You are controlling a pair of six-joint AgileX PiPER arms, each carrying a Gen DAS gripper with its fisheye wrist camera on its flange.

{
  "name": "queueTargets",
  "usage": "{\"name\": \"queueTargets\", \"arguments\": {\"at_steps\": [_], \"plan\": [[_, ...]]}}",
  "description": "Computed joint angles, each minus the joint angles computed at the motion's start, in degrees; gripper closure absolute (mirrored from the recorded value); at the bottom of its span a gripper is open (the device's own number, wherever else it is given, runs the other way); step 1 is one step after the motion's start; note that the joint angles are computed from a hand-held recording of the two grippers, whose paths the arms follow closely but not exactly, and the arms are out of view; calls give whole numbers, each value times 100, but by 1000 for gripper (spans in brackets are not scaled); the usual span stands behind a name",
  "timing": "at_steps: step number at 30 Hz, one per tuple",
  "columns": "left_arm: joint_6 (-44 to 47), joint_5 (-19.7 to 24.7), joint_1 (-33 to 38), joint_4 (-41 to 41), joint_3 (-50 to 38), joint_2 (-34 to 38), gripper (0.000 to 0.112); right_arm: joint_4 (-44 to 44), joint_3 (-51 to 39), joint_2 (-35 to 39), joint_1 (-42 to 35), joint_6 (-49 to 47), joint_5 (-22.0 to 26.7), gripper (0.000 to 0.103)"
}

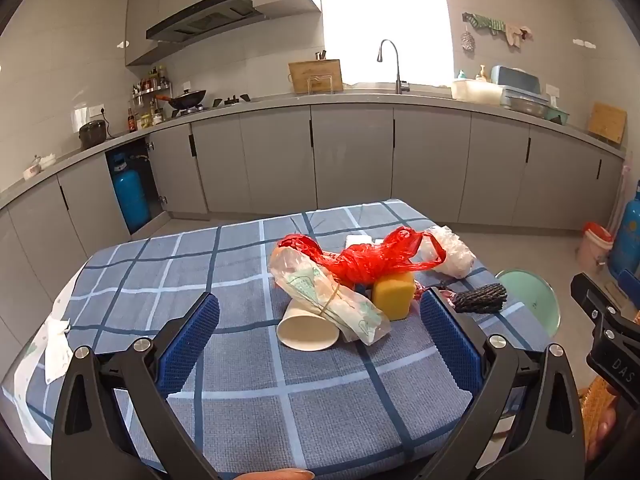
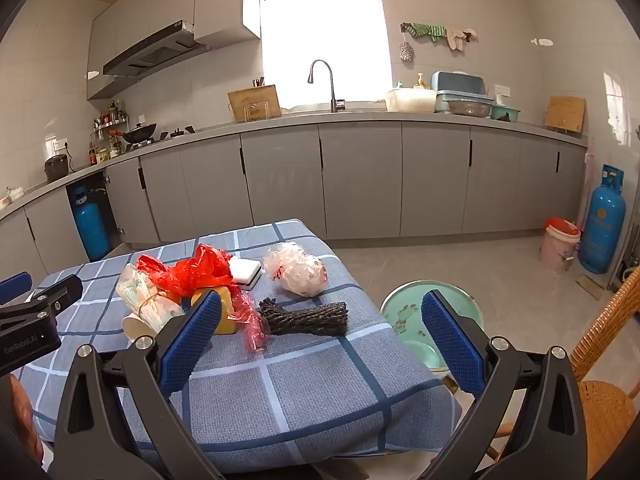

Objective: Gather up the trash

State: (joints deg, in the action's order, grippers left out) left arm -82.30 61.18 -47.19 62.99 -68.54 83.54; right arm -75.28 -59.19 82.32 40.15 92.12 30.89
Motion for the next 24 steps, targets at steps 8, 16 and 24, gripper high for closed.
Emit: {"name": "queueTargets", "arguments": {"at_steps": [8, 16, 24], "plan": [[91, 46, 16, 10, -35, 29, 13, 1, -19, 25, 17, 9, 42, 5], [-12, 84, -22, 57, -1, 4, 13, -16, -3, 20, 17, 3, 22, 5], [-79, 112, -28, 114, 46, -27, 13, -8, 4, 16, 8, 3, 11, 5]]}}
